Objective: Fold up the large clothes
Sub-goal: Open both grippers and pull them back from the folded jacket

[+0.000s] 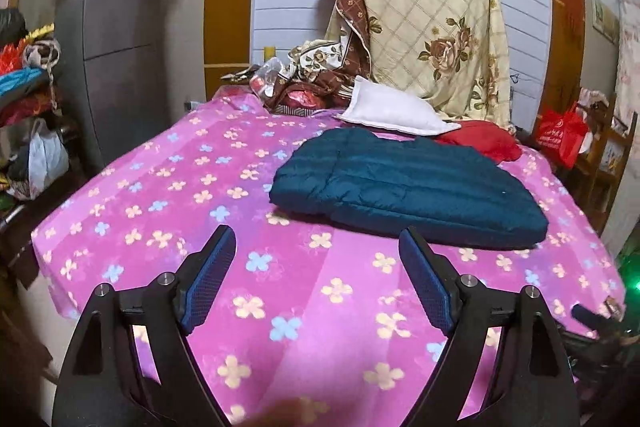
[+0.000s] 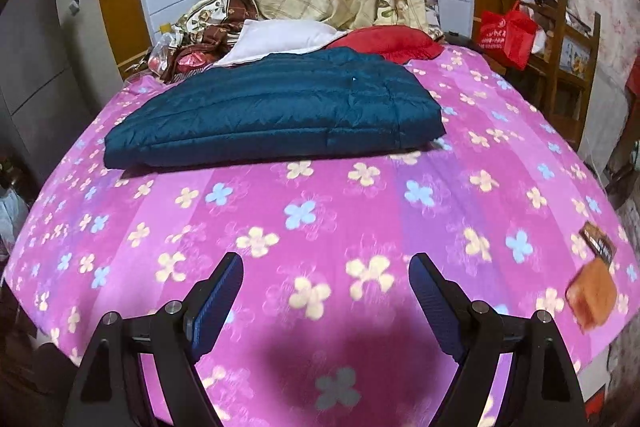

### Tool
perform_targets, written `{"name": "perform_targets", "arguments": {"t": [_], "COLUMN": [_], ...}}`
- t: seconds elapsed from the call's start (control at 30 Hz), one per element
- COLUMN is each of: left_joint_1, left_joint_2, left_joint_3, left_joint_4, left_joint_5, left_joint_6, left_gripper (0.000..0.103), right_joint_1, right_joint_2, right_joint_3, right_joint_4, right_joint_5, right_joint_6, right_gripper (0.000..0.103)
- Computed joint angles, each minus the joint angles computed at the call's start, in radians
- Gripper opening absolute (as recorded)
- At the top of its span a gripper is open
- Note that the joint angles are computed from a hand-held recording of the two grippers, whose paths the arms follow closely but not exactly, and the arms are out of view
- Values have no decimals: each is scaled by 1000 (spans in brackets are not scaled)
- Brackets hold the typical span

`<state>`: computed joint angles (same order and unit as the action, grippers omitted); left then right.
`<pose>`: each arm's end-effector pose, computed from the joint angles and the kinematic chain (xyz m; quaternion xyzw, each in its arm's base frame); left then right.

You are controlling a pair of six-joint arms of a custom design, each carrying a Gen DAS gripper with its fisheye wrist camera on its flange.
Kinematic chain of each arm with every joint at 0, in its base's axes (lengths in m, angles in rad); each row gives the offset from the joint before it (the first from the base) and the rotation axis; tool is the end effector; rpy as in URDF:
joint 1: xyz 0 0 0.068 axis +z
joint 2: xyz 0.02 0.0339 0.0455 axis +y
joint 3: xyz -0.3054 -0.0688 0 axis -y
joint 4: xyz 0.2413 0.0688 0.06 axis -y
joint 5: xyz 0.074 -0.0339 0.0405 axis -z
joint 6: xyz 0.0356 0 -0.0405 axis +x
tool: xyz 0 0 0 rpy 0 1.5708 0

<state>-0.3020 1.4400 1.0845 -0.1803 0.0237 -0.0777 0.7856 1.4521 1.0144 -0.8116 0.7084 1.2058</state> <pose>0.3067 -0.0964 0.3326 0.1031 0.8629 -0.1035 0.4838 0.2000 0.1673 0.2730 0.2474 0.8939 -0.0602 0.3689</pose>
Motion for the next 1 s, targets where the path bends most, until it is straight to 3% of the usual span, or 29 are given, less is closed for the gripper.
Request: {"name": "perform_targets", "arguments": {"t": [0.17,0.4,0.57,1.0], "left_joint_1": [-35,-101,-83,-132], "left_joint_2": [-32,-62,-61,54], "left_joint_3": [-19,-71,-79,-63], "left_joint_4": [-41,17,13,-58], "left_joint_5": [-64,-210,-145,-160], "left_joint_6": [-5,21,-13,15], "left_gripper": [84,84,85,84], "right_joint_1": [47,73,86,43], "right_joint_2": [13,30,47,120], "right_joint_3": [10,24,31,36], "right_joint_4": [-27,-44,-69,-25], "right_joint_5": [-3,-11,5,-40], "right_joint_6": [49,59,78,27], "right_gripper": [83,83,83,83]}}
